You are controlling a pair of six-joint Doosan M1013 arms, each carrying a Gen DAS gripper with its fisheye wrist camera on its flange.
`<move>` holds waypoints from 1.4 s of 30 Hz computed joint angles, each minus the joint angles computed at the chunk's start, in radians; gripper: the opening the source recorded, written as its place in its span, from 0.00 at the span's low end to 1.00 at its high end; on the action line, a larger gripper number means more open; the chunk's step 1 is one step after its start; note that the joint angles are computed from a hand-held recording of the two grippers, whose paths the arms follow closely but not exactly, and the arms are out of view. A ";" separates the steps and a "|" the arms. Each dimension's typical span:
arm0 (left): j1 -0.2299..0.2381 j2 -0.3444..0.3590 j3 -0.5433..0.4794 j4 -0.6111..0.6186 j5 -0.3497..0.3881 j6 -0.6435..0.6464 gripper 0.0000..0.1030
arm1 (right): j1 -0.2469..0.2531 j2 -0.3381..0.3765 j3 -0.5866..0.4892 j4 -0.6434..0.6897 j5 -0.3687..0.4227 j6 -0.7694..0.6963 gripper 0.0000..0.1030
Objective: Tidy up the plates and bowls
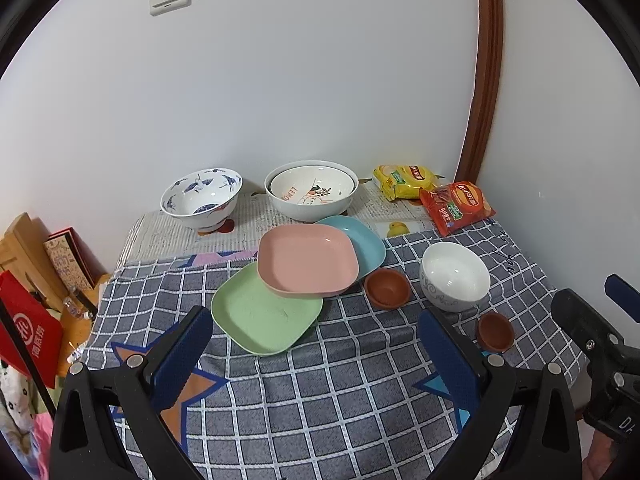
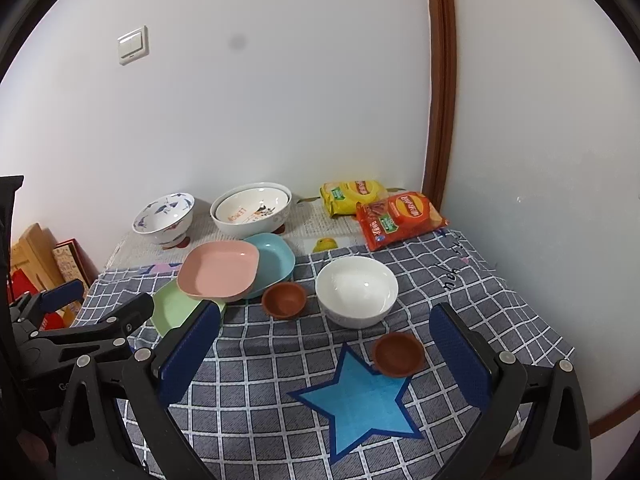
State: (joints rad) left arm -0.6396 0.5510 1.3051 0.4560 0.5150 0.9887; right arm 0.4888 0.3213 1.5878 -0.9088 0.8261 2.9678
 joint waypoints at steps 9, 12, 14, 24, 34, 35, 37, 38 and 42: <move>0.018 0.044 -0.067 -0.057 0.026 0.068 1.00 | -0.023 0.025 -0.021 -0.016 -0.021 0.006 0.99; 0.025 0.070 -0.105 -0.083 0.047 0.101 1.00 | -0.043 0.037 -0.033 0.044 -0.057 -0.039 0.99; 0.030 0.089 -0.129 -0.096 0.059 0.119 1.00 | -0.052 0.044 -0.037 0.059 -0.079 -0.044 0.99; 0.066 0.179 -0.246 -0.176 0.122 0.211 0.93 | -0.103 0.125 -0.113 0.235 -0.146 -0.207 0.95; 0.086 0.277 -0.389 -0.176 0.203 0.249 0.89 | -0.121 0.225 -0.224 0.273 -0.160 -0.276 0.86; 0.088 0.290 -0.406 -0.178 0.214 0.251 0.88 | -0.125 0.234 -0.234 0.291 -0.163 -0.291 0.83; 0.094 0.311 -0.437 -0.189 0.235 0.261 0.85 | -0.134 0.256 -0.258 0.338 -0.165 -0.325 0.77; 0.098 0.320 -0.453 -0.198 0.243 0.266 0.81 | -0.137 0.264 -0.268 0.354 -0.165 -0.339 0.74; 0.108 0.361 -0.518 -0.222 0.269 0.283 0.80 | -0.147 0.303 -0.312 0.369 -0.163 -0.357 0.73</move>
State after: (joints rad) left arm -0.5319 0.9122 0.7871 0.2337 0.7839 1.2712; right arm 0.3418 0.6246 1.2758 -0.5402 0.6635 2.6106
